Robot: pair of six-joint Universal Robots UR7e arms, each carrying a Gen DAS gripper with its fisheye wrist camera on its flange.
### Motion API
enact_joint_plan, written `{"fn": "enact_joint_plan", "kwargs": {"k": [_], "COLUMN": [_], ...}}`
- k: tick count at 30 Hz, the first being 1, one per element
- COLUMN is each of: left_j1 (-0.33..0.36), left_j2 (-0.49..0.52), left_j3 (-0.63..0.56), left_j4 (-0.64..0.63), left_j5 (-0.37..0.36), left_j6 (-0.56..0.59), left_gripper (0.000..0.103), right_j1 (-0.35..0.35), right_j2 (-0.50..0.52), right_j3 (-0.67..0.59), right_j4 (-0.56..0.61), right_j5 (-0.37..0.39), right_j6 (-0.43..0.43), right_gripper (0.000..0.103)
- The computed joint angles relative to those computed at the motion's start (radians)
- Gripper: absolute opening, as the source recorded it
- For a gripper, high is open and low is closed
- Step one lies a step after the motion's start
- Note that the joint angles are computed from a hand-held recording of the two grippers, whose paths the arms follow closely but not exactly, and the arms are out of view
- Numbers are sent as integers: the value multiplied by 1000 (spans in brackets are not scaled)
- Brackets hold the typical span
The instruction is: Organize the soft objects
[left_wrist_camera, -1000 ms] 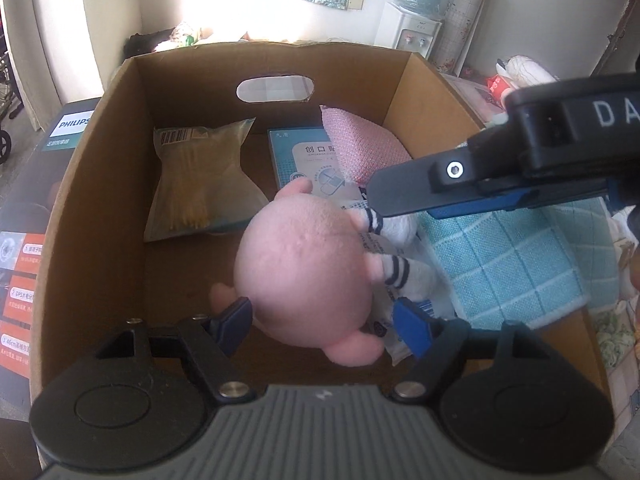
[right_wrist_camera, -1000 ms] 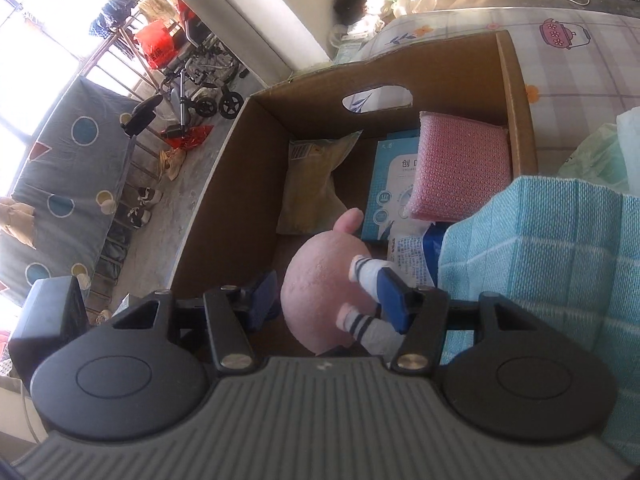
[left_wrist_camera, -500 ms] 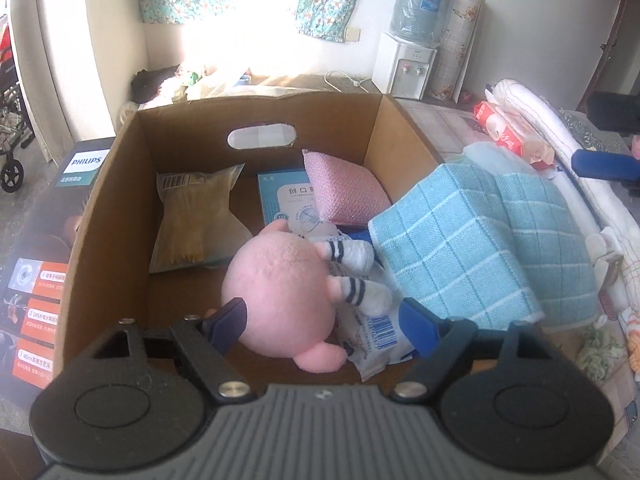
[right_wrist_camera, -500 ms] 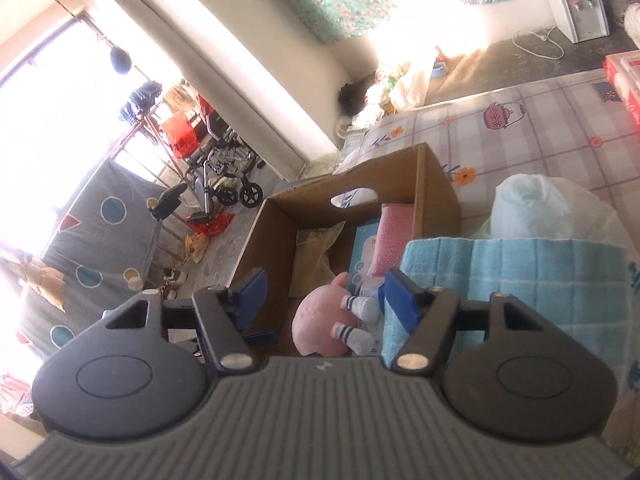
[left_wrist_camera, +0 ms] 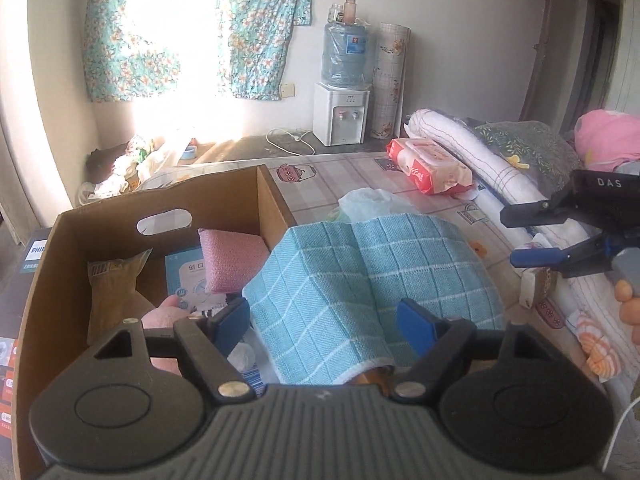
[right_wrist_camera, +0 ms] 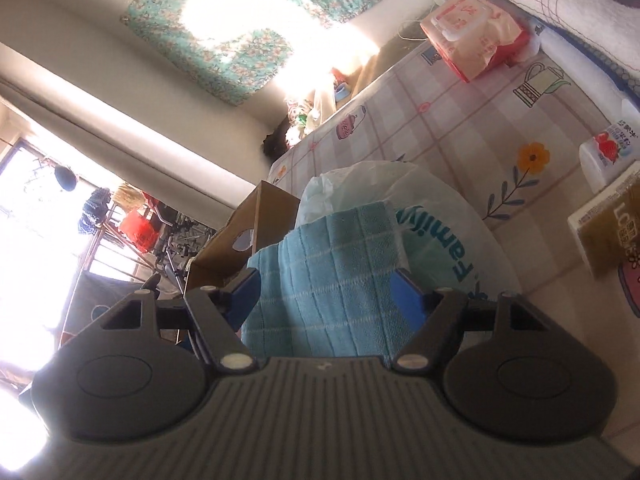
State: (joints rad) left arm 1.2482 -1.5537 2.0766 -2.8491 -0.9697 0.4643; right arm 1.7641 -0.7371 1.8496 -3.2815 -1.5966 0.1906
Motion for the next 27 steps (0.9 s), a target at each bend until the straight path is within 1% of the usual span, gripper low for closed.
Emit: {"fn": "enact_joint_plan", "kwargs": {"k": [3, 5, 6, 10, 15, 19, 21, 24, 26, 27], "left_j1": [3, 3, 4, 6, 8, 15, 19, 21, 20, 20], "left_j2": [24, 40, 47, 68, 79, 90, 91, 94, 95, 95], "left_j3": [-10, -18, -22, -33, -36, -42, -46, -48, -48, -47], "left_j4": [16, 31, 42, 68, 79, 89, 104, 108, 107, 106], "left_j5": [-1, 13, 20, 41, 54, 57, 57, 58, 59, 59], "left_j6": [-32, -52, -62, -83, -81, -89, -104, -112, -114, -113], "left_gripper": [74, 68, 63, 53, 49, 45, 43, 43, 42, 42], "right_j1": [-19, -30, -34, -54, -54, -42, -43, -42, -42, -42], "right_j2": [33, 61, 70, 109, 119, 128, 137, 142, 136, 131], "right_j3": [-42, -83, -96, -140, -158, -172, -183, -181, -169, -161], "right_j4": [13, 31, 36, 49, 69, 95, 105, 93, 80, 73], "right_j5": [3, 0, -6, 23, 46, 15, 13, 21, 26, 30], "right_j6": [6, 9, 15, -4, -43, -67, -69, -86, -100, -103], "right_gripper": [73, 73, 73, 73, 64, 60, 54, 41, 22, 18]}}
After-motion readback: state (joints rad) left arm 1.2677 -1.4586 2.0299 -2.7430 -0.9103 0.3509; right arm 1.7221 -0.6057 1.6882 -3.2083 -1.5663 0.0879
